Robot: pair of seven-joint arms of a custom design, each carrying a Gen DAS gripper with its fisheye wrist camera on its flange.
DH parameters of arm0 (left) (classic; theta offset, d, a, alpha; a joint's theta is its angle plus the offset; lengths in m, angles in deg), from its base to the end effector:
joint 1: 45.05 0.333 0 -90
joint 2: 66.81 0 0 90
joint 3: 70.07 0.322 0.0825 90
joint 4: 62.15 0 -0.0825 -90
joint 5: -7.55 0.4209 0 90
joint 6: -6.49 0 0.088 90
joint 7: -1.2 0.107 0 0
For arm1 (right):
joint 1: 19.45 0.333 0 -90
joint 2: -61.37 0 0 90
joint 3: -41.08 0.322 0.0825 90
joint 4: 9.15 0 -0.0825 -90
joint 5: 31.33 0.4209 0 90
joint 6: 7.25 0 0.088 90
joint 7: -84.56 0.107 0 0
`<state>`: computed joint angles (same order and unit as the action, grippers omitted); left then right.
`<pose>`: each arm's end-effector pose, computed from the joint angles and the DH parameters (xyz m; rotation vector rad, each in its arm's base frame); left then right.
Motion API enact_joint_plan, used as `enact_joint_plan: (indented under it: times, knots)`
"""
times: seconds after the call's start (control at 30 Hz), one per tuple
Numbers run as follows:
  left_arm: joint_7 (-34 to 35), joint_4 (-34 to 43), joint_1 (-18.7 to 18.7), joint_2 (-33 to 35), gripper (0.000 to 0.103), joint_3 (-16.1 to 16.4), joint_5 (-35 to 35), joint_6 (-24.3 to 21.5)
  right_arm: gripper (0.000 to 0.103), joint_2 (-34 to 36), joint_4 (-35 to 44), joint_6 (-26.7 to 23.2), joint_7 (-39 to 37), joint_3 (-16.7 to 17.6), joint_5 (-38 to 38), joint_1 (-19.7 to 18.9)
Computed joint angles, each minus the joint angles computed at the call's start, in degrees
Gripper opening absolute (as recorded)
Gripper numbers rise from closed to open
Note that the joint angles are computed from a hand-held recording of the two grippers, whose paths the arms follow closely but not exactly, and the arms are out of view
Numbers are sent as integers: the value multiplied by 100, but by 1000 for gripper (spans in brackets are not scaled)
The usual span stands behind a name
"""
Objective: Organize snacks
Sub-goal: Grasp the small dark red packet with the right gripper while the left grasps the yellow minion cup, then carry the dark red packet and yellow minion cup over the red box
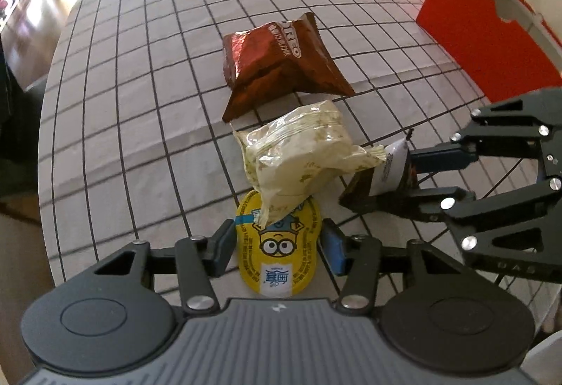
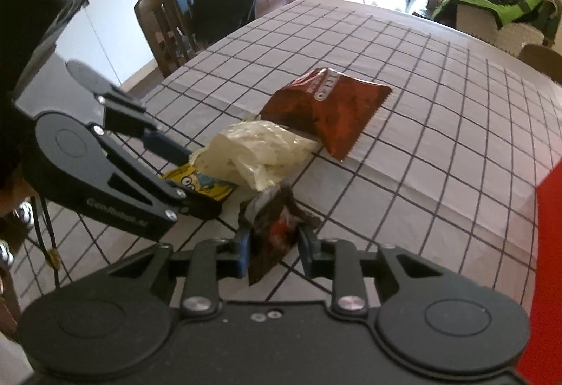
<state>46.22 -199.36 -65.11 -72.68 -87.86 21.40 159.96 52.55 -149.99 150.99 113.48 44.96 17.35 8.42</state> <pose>0.4224 -0.3383 0.3761 -1.9658 2.1212 -0.5340 0.4560 0.2451 0.3758 -2.3745 0.8354 -0.1674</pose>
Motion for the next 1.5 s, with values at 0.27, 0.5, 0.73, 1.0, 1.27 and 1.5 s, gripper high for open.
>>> enact_joint_plan:
  times: [0.27, 0.5, 0.73, 1.0, 1.27, 1.5]
  knots:
    - [-152, -275, -88, -425, 52, -44, -493, 85, 18, -316, -236, -104, -77, -140, 194, -16]
    - [-421, -425, -159, -697, 51, -192, -604, 128, 19, -641, -436, -262, -268, -325, 333, -6]
    - [-716, -517, -263, -843, 51, -285, -605, 10, 27, -519, -350, -575, -464, -394, 407, 13]
    - [-1060, -707, -294, -1099, 51, -323, -603, -106, 88, -330, -346, 112, -1065, -304, 1117, 164]
    - [-1190, -858, -352, -1354, 51, -326, -685, -227, 76, 108, -100, 293, -909, 3, 728, 64]
    - [-1348, -878, -350, -1401, 51, -395, -631, -211, 48, 183, -58, 340, -1027, 50, 925, 29]
